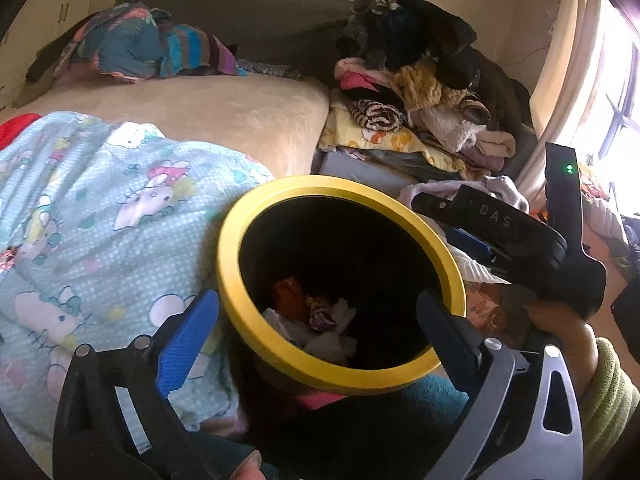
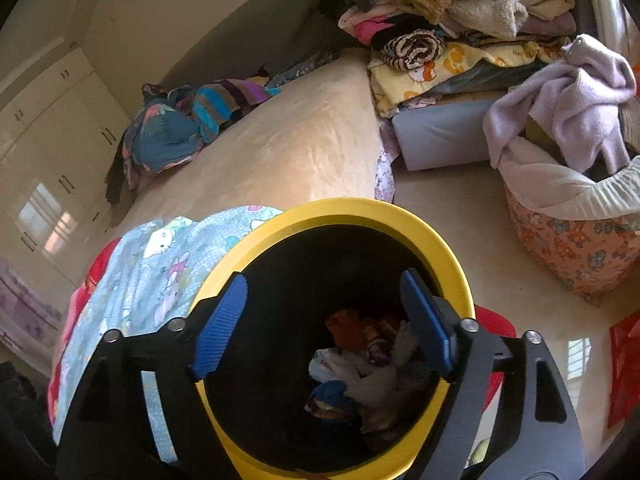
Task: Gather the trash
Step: 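Open both tools to drop the wrappers into the bin, then move both open tools back over the wrappers on the quilt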
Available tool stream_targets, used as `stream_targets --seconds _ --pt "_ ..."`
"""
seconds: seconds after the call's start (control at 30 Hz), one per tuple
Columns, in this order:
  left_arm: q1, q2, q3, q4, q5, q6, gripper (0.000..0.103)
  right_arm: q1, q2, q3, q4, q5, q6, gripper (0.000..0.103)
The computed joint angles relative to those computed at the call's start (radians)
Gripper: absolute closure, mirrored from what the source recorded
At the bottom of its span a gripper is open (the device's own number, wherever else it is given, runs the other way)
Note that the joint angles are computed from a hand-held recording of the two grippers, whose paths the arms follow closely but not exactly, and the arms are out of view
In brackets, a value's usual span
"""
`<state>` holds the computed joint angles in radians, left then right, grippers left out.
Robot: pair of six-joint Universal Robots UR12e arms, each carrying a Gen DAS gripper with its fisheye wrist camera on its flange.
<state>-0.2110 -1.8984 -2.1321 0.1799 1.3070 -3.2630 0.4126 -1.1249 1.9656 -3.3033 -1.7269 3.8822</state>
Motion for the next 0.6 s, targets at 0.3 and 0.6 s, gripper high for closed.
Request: stream_targets --seconds 0.3,0.6 --pt "0.005 0.040 -0.036 0.024 0.073 0.003 0.007 0.026 0.001 -0.015 0.017 -0.040 -0.038 0.027" --pt "0.021 0.070 -0.066 0.071 0.125 -0.007 0.007 0.044 -0.002 -0.024 0.015 -0.048 -0.078 0.027"
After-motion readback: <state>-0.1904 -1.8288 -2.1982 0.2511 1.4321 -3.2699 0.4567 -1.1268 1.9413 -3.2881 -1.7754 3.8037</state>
